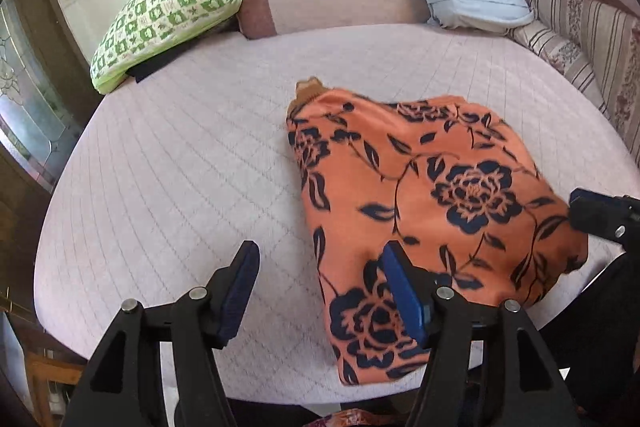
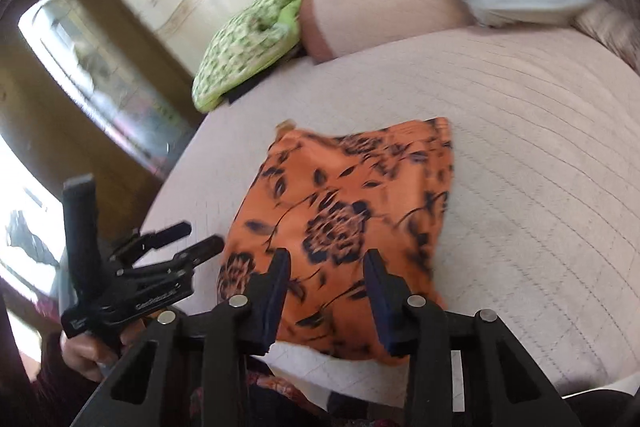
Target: Fold small clothes
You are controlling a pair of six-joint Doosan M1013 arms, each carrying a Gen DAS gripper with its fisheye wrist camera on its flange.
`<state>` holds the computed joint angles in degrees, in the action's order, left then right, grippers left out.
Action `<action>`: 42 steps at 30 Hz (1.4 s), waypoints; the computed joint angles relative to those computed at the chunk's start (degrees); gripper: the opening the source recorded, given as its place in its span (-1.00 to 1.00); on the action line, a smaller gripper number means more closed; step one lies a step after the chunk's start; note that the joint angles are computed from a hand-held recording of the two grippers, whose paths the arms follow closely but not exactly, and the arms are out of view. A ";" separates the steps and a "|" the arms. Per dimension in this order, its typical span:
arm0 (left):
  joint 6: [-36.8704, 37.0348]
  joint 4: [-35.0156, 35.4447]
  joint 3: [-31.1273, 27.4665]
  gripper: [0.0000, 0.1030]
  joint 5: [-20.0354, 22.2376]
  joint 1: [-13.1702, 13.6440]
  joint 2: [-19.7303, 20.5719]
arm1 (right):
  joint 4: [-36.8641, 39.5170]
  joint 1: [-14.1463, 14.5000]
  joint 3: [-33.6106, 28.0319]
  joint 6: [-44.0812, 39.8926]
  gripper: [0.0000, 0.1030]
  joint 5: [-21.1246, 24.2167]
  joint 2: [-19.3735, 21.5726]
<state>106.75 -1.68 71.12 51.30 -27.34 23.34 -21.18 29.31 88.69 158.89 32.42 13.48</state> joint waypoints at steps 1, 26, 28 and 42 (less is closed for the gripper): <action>-0.41 0.23 0.20 0.26 0.40 0.06 0.00 | 0.69 0.12 -0.72 -1.20 -0.24 0.85 0.61; -2.66 1.17 3.02 0.42 -1.73 1.26 0.39 | 12.54 -1.35 3.09 -8.43 -0.37 -0.65 2.16; -2.86 1.60 3.12 0.47 -2.17 1.19 0.41 | 13.40 -1.58 3.27 -9.14 -0.37 -1.09 2.10; -5.35 -2.75 3.43 1.00 -2.61 2.87 1.49 | 13.43 -1.70 3.77 -8.44 -0.37 -2.16 1.89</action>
